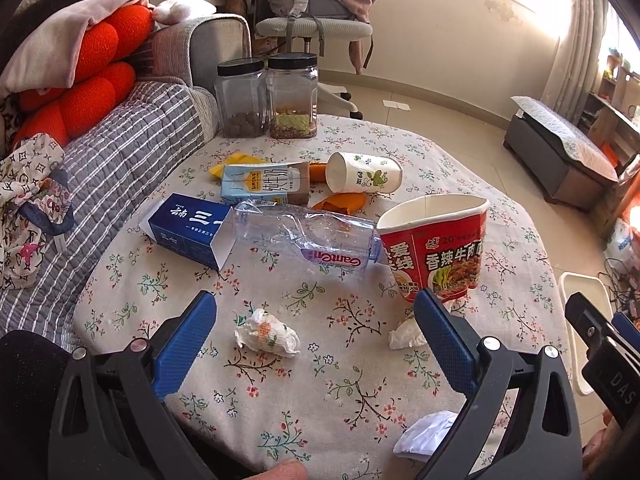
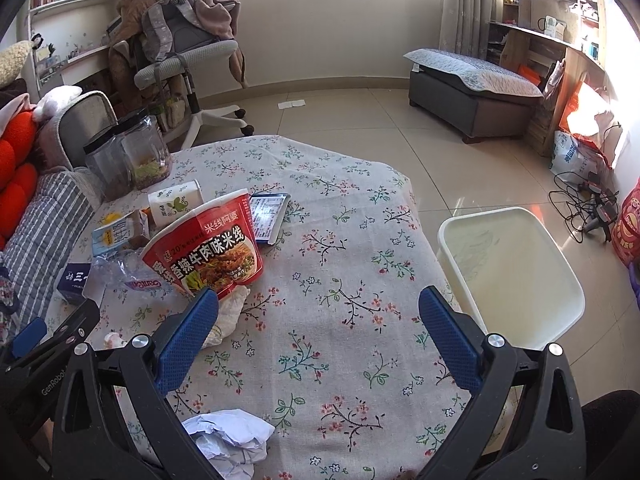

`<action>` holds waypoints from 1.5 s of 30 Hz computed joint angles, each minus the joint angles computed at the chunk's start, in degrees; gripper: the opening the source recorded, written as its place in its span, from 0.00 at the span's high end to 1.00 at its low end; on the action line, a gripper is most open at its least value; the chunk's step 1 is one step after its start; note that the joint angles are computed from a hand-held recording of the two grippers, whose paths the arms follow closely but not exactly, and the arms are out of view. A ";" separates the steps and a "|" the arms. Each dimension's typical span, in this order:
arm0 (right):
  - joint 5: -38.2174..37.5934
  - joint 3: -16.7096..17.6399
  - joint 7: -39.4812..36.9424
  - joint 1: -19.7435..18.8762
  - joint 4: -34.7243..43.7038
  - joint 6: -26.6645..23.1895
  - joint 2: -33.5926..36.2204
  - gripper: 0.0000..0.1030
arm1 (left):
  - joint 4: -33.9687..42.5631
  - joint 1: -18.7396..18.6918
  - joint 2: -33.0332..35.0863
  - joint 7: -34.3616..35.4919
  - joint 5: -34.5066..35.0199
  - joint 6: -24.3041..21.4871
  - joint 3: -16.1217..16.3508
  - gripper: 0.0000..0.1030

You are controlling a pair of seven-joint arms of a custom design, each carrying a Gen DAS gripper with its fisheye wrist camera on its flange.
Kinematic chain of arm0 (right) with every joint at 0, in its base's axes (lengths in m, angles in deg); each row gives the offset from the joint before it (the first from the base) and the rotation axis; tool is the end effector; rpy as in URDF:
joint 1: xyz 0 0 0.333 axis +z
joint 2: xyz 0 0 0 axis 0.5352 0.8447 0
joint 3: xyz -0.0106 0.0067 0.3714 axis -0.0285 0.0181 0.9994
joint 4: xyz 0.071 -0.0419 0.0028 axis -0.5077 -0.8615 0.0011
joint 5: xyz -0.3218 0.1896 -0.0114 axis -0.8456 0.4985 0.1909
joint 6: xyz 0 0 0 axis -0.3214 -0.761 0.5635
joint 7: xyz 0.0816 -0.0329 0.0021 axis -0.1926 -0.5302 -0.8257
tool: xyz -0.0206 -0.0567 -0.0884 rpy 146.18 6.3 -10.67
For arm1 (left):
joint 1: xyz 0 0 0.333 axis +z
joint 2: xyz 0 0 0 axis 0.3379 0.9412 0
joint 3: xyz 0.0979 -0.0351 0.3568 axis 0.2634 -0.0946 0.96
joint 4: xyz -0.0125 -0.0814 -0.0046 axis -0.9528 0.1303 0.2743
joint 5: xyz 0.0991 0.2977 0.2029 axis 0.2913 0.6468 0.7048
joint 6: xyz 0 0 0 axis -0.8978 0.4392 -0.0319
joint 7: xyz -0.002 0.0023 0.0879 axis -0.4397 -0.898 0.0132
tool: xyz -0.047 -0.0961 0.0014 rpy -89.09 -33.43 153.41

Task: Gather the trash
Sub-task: 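Grasp the crumpled white paper with the right gripper while the left gripper grasps the tissue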

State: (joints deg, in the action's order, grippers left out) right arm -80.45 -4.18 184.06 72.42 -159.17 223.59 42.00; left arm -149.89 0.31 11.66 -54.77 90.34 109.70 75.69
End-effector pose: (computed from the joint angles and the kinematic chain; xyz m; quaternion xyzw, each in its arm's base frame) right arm 0.6016 0.4937 0.3785 -0.6166 0.7046 -0.2231 0.2712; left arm 0.6230 -0.2843 0.3658 -0.7322 0.5792 -0.2342 0.2710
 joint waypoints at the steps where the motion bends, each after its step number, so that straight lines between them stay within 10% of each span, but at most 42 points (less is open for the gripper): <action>1: 1.25 0.99 -1.97 -0.94 1.20 -0.41 0.61 0.07 | 0.77 0.72 0.59 1.40 -1.48 -0.20 -0.40 0.07; 9: 11.67 3.84 -24.50 -3.83 19.41 -14.41 8.91 0.07 | 12.18 6.09 7.18 18.84 -16.80 -4.24 -2.81 0.07; 15: 19.19 3.91 -27.33 -6.73 20.69 -11.03 10.70 0.07 | 26.24 15.52 15.96 47.15 -40.43 -15.40 -14.66 0.07; 23: 28.92 8.93 -31.48 -11.49 16.76 -6.84 11.05 0.07 | 20.68 20.31 14.11 48.20 -59.98 -16.52 -17.23 0.07; 34: 33.10 11.46 -38.49 -13.21 11.08 -4.33 8.54 0.07 | 12.07 18.38 11.01 44.34 -64.55 -18.44 -14.09 0.27; 45: 35.15 13.68 -42.29 -14.71 4.60 -1.74 5.38 0.07 | 7.64 17.85 10.93 39.75 -63.72 -10.99 -13.52 0.54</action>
State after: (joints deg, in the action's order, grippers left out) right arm -45.30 9.51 141.77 57.71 -154.57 221.85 47.37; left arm -142.24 18.16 22.59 -15.03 26.62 98.72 62.17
